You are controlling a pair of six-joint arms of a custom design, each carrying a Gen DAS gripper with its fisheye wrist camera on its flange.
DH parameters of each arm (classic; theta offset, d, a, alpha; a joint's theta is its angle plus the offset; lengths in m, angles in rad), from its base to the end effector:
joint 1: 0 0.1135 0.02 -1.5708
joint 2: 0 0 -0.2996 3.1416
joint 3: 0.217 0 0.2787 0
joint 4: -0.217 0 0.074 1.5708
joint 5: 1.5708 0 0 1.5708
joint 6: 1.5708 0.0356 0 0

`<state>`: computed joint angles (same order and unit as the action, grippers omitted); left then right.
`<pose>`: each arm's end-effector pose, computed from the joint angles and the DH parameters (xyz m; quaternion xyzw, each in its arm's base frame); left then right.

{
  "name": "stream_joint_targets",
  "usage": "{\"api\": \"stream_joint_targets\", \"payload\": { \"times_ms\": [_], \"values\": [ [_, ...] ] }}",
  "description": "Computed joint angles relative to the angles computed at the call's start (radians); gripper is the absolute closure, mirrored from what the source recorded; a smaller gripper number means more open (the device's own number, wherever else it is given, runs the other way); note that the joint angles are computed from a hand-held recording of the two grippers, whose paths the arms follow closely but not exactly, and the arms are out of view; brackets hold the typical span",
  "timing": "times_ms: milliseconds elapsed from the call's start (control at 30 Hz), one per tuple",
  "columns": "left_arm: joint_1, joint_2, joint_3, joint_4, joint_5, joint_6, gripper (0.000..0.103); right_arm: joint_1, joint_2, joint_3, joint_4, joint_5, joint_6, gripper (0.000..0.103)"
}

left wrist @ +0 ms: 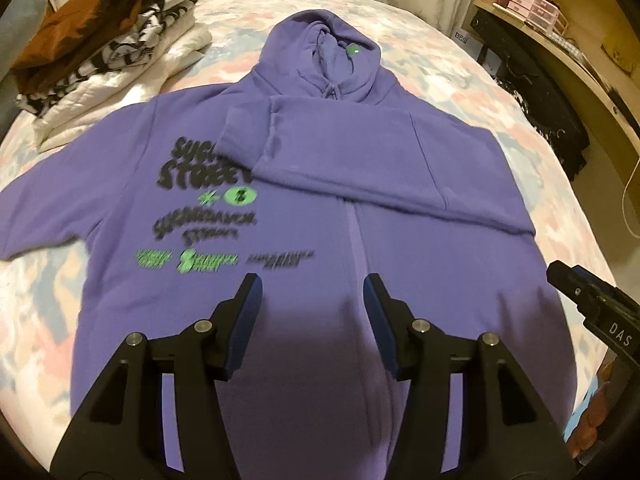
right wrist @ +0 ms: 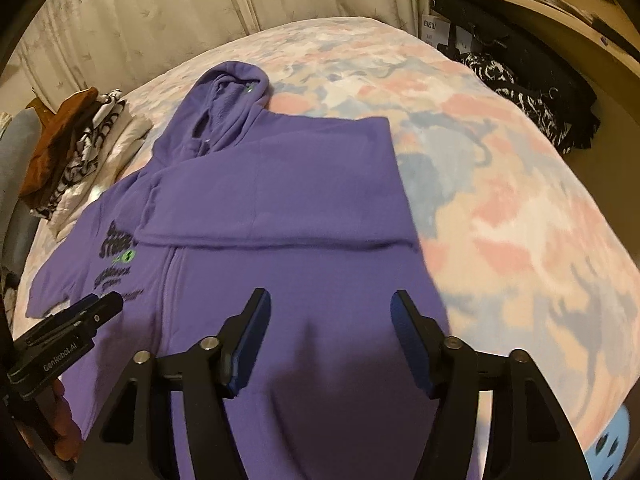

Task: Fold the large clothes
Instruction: 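Release the fabric and lift both tools off the folded side, then grasp the other sleeve cuff with the left tool and fold it across the body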

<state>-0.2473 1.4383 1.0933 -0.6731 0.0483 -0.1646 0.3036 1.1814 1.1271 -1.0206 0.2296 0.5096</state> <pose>0.3044 -0.0786 0.2817 0.0463 0.9607 -0.0785 0.2623 0.2248 0.0619 0.3402 0.1270 0.9550 -0.0056 0.2678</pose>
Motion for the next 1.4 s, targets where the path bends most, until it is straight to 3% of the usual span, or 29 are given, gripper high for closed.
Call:
{"api": "stream_joint_targets", "payload": {
  "times_ms": [300, 533, 833, 1100, 1400],
  "values": [
    [0.09, -0.251, -0.091, -0.109, 0.067, 0.042, 0.053, 0.335, -0.102, -0.009, -0.154, 0.103, 0.262, 0.036],
    [0.233, -0.388, -0.09, -0.23, 0.13, 0.111, 0.053, 0.633, -0.043, 0.125, -0.296, 0.24, 0.496, 0.036],
    [0.468, -0.46, -0.064, -0.329, 0.267, 0.262, 0.053, 0.891, 0.117, 0.326, -0.441, 0.342, 0.682, 0.036],
    [0.708, -0.426, -0.014, -0.39, 0.413, 0.416, 0.053, 0.988, 0.298, 0.517, -0.498, 0.393, 0.703, 0.036],
    [0.924, -0.281, 0.055, -0.381, 0.512, 0.54, 0.053, 0.971, 0.497, 0.702, -0.446, 0.407, 0.549, 0.036]
  ]
}}
